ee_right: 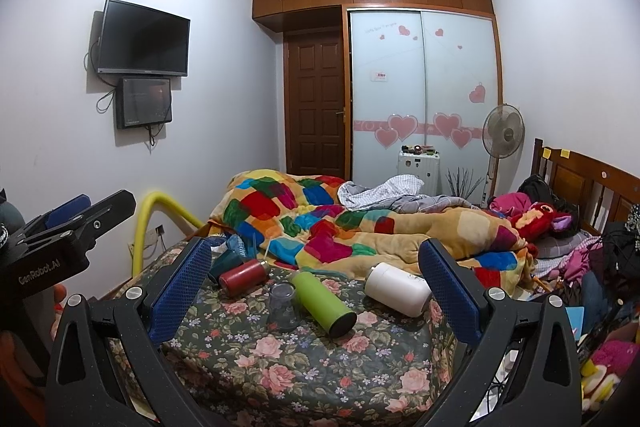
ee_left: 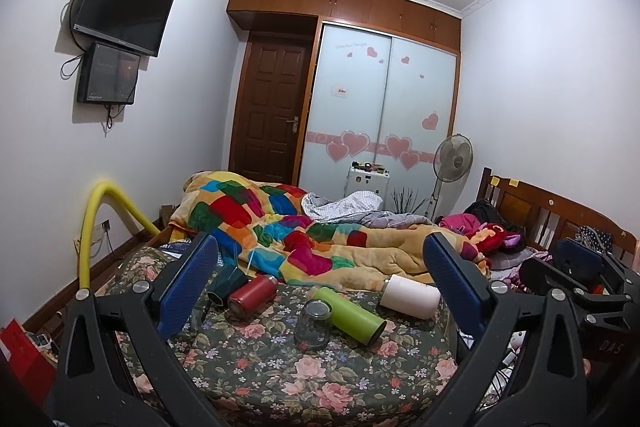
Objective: Flip cup upright
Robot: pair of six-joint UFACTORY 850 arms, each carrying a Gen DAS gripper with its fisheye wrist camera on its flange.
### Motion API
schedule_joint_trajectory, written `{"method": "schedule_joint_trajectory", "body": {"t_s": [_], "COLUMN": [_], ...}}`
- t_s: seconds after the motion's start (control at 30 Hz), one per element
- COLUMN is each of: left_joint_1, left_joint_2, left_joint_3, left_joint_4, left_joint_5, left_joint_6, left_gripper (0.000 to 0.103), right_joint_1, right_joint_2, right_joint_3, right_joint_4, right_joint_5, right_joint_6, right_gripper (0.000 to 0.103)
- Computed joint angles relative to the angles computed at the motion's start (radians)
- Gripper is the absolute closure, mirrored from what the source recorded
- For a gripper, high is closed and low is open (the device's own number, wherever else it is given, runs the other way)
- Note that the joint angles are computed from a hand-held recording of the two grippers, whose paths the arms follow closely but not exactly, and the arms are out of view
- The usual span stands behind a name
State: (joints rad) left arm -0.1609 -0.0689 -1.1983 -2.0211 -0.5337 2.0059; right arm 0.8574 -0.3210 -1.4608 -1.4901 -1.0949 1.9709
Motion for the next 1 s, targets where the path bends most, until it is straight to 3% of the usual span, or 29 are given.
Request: {"method": "schedule_joint_trajectory", "body": {"t_s": [1.0], "left_joint_1": [0.001], "left_joint_2": [0.013], "left_joint_3": [0.005], "left_joint_4": [-0.002], "left_joint_5": [-0.011], "left_joint_6": [0.029], "left_gripper": [0.000], "right_joint_1": [0.001], "right_joint_2": [-0.005], "right_joint_3": [-0.007], "right_joint_4": [0.003], "right_joint_5": [-0.003], "right_joint_6": [-0.003], "right_gripper": [0.000]}}
